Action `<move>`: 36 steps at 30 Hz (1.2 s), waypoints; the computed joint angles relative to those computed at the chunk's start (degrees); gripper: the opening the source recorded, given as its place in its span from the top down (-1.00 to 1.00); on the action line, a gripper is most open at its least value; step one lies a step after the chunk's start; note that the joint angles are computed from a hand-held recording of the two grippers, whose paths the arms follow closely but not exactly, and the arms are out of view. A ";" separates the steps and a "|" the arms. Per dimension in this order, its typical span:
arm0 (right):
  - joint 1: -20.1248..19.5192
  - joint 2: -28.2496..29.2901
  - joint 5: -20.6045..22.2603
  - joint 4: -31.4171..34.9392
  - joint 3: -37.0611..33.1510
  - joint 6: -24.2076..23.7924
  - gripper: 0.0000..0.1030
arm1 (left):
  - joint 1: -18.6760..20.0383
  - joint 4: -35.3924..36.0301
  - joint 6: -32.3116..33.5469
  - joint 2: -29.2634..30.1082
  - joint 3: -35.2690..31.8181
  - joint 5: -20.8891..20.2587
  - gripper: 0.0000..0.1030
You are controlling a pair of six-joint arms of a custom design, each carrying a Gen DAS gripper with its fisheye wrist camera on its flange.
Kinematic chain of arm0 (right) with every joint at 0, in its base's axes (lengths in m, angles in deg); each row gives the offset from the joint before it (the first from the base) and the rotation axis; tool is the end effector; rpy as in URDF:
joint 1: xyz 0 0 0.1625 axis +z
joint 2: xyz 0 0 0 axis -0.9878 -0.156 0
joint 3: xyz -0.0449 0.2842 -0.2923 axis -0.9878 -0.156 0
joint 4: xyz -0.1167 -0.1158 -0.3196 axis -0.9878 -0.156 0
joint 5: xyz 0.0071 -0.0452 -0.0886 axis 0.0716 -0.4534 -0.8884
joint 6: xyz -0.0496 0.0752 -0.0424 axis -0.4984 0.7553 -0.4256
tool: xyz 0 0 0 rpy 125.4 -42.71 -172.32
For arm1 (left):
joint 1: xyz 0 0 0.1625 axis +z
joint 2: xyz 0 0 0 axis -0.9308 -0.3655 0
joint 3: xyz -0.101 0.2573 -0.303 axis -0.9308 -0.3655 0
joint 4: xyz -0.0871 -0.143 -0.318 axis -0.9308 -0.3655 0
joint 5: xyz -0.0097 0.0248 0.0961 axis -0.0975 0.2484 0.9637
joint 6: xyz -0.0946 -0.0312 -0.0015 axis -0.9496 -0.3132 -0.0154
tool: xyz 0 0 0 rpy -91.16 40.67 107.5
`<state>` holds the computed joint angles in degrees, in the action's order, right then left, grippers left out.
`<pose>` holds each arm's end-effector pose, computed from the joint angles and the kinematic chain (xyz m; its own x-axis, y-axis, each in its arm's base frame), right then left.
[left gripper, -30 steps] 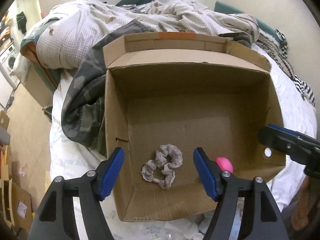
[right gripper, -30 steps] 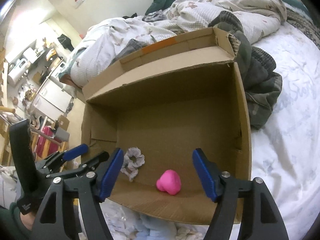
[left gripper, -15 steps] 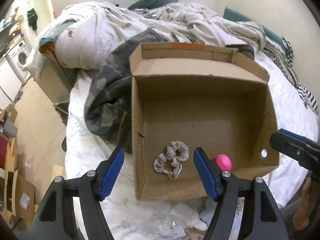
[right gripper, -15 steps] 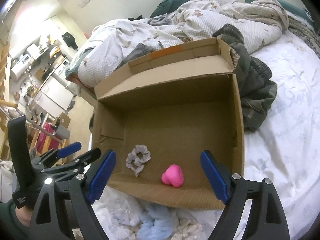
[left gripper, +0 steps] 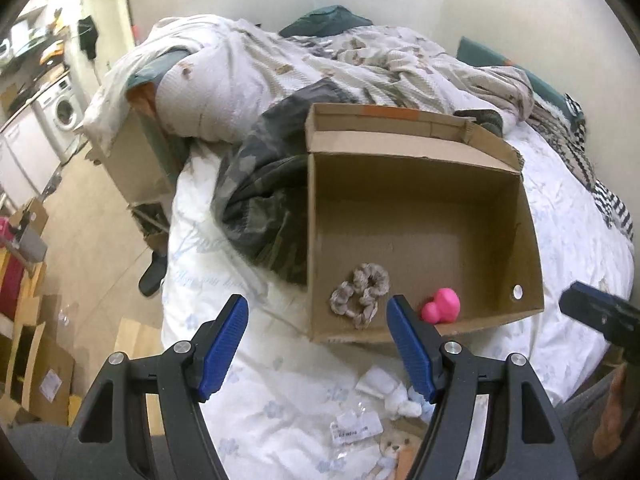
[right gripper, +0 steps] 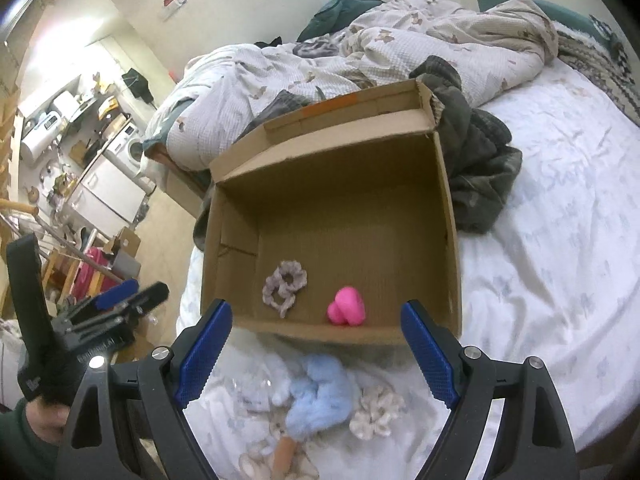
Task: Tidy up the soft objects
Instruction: 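Withdraw both grippers from the box back toward the bed items, then grasp the white packaged item with the left gripper while the right grasps the cream scrunchie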
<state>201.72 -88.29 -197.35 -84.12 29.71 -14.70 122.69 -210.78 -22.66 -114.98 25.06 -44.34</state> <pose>0.3904 -0.5200 0.1659 -0.9199 0.1539 0.3608 -0.1120 0.7784 -0.6177 -0.1841 -0.5966 0.3944 -0.6765 0.3243 -0.6612 0.5963 0.7682 -0.2332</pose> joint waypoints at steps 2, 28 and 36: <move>0.53 -0.29 -0.34 0.13 1.21 0.45 -0.78 | 0.09 -0.15 -1.10 -1.27 1.06 -0.15 -0.34; 0.31 -0.50 -0.80 -0.25 7.49 7.21 -0.78 | 4.44 9.27 -10.99 -3.12 2.27 -0.08 -0.34; -0.97 -1.34 -0.11 3.02 7.71 11.69 -0.78 | 7.71 24.47 -17.86 1.38 -2.34 -7.61 -0.34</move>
<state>200.75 -89.64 -197.46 -81.11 37.42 -3.01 130.40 -186.31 -40.52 -113.60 22.72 -51.94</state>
